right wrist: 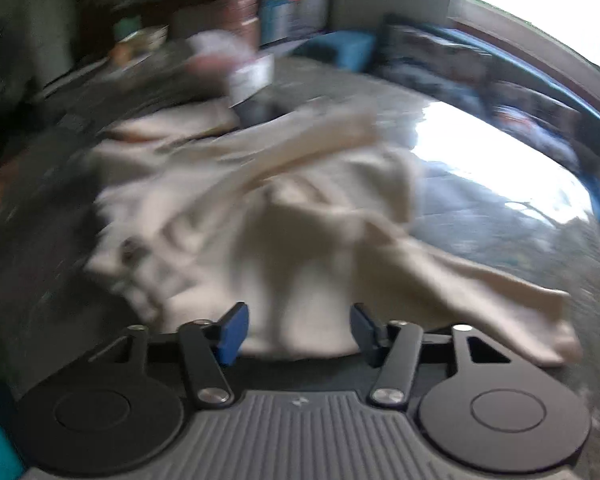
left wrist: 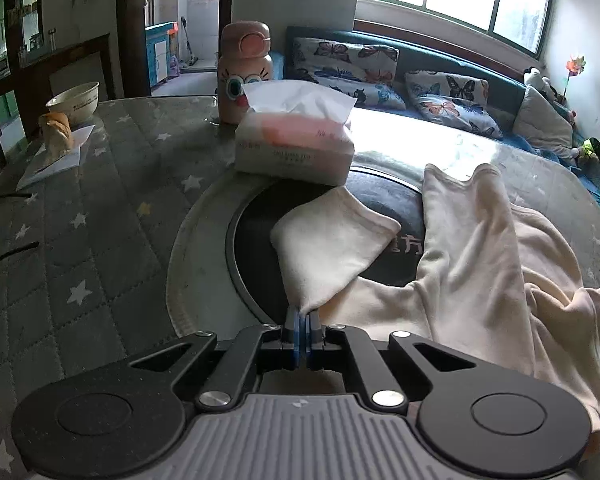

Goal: Fold clothes

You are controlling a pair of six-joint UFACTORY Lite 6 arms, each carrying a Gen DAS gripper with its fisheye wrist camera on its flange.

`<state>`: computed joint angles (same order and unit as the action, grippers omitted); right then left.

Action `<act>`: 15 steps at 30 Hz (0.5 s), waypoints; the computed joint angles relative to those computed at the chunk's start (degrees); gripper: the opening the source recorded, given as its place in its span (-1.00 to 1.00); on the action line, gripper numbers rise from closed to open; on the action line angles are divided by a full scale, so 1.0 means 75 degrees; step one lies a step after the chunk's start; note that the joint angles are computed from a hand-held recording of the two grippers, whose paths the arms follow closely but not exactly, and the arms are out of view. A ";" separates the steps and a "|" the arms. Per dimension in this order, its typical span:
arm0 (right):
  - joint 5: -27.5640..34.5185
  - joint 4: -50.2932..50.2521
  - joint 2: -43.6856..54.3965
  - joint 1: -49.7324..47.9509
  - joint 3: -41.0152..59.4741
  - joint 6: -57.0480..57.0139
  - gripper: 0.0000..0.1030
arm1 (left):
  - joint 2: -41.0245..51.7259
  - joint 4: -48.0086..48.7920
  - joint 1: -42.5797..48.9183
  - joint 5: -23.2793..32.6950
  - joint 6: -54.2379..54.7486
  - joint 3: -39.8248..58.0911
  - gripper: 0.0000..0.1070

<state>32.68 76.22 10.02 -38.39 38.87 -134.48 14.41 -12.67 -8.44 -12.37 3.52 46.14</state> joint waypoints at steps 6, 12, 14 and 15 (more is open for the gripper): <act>-0.0414 0.0779 0.0117 0.0446 -0.0394 -0.0719 -0.45 | -0.0468 0.0442 0.0186 -0.0048 -0.0358 -0.0421 -0.94; -0.0140 -0.0984 -0.0140 0.0038 -0.0392 0.0405 -0.76 | -0.1191 0.1092 0.0436 0.0021 -0.0887 -0.1195 -0.94; -0.0009 -0.1723 -0.0411 -0.0159 -0.0552 0.0673 -0.76 | -0.1508 0.1434 0.0534 0.0045 -0.1115 -0.1511 -0.94; 0.0083 -0.2057 -0.0571 -0.0273 -0.0648 0.0757 -0.75 | -0.1607 0.1325 0.0572 0.0048 -0.0930 -0.1634 -0.94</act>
